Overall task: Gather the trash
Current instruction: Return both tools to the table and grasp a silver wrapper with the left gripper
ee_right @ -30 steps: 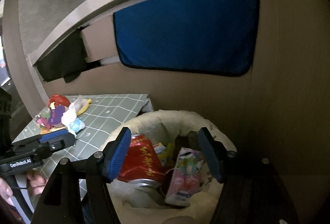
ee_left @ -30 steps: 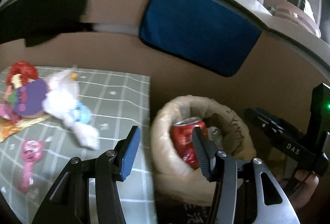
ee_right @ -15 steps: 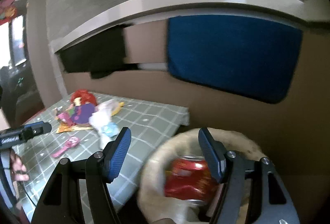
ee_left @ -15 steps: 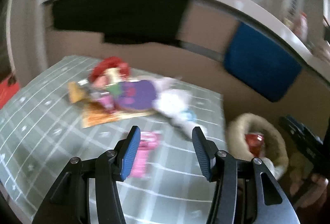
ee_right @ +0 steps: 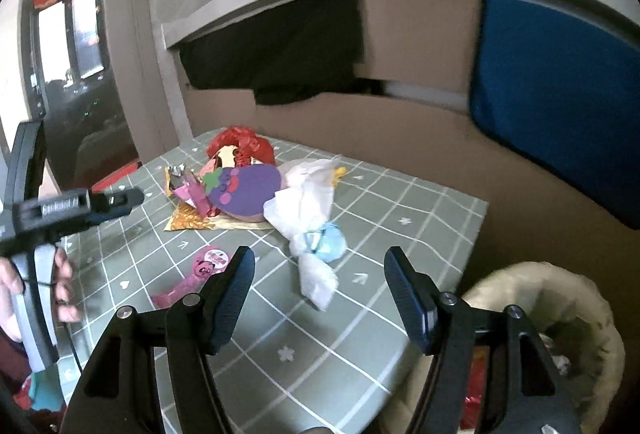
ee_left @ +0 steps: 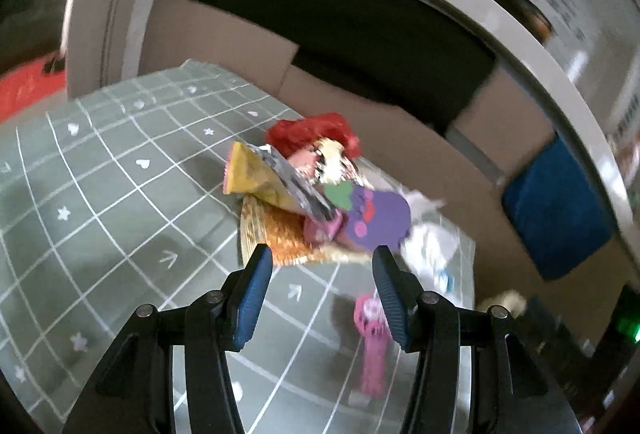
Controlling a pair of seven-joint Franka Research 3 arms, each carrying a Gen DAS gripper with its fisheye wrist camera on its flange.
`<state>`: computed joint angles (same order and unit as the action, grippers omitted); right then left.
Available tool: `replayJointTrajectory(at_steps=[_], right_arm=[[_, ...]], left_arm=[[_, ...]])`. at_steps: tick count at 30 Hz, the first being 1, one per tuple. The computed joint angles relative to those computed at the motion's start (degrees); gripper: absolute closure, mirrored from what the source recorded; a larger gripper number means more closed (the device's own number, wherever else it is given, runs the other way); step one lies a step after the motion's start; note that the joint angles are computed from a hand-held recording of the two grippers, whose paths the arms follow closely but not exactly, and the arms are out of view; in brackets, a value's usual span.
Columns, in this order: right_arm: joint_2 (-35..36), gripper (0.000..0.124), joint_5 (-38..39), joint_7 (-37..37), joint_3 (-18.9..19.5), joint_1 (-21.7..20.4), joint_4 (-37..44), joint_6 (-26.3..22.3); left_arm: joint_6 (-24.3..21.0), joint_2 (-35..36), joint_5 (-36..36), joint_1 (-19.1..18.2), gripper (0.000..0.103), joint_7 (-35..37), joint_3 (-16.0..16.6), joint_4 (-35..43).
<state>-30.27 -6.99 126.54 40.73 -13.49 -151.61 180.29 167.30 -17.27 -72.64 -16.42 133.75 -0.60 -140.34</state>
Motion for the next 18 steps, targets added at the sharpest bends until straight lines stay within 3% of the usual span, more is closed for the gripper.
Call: replayJointTrajectory(at_steps=[2, 5, 9, 10, 12, 13, 15, 18], right_arm=[[1.77, 0.059, -0.94, 1.07, 3.36, -3.54, 2.01, -0.50], [4.49, 0.059, -2.26, 2.40, 5.14, -5.88, 3.76, -0.24], [9.88, 0.059, -2.64, 0.88, 0.22, -1.49, 5.08, 0.11], [10.85, 0.059, -2.80, 0.46, -1.21, -0.24, 5.23, -0.06], [12.17, 0.059, -3.35, 0.17, -3.37, 1.63, 5.62, -0.45], [12.69, 0.059, -3.86, 0.18, -4.13, 2.17, 5.81, -0.87], [12.00, 0.059, -7.07, 2.91, -1.13, -1.33, 6.33, -1.88], [11.80, 0.059, -12.71, 6.15, 3.57, -6.59, 8.26, -4.13]], left_arm=[[-0.82, 3.32, -1.37, 0.44, 0.050, -1.78, 0.30, 3.10], [0.08, 8.81, 5.85, 3.32, 0.050, -11.59, -2.43, 7.15], [-1.42, 14.45, 15.62, 6.37, 0.050, -23.01, -4.67, 11.27], [-2.70, 15.51, 15.40, 6.98, 0.051, -23.43, -4.93, 12.31], [-3.70, 15.78, 11.97, 8.02, 0.070, -19.31, -5.69, 12.84], [-2.82, 15.32, 11.72, 8.26, 0.074, -17.48, -6.22, 12.36], [0.03, 13.68, 12.10, 8.19, 0.087, -15.02, -6.95, 10.57], [0.72, 10.26, 10.42, 7.08, 0.094, -10.33, -5.95, 7.58]])
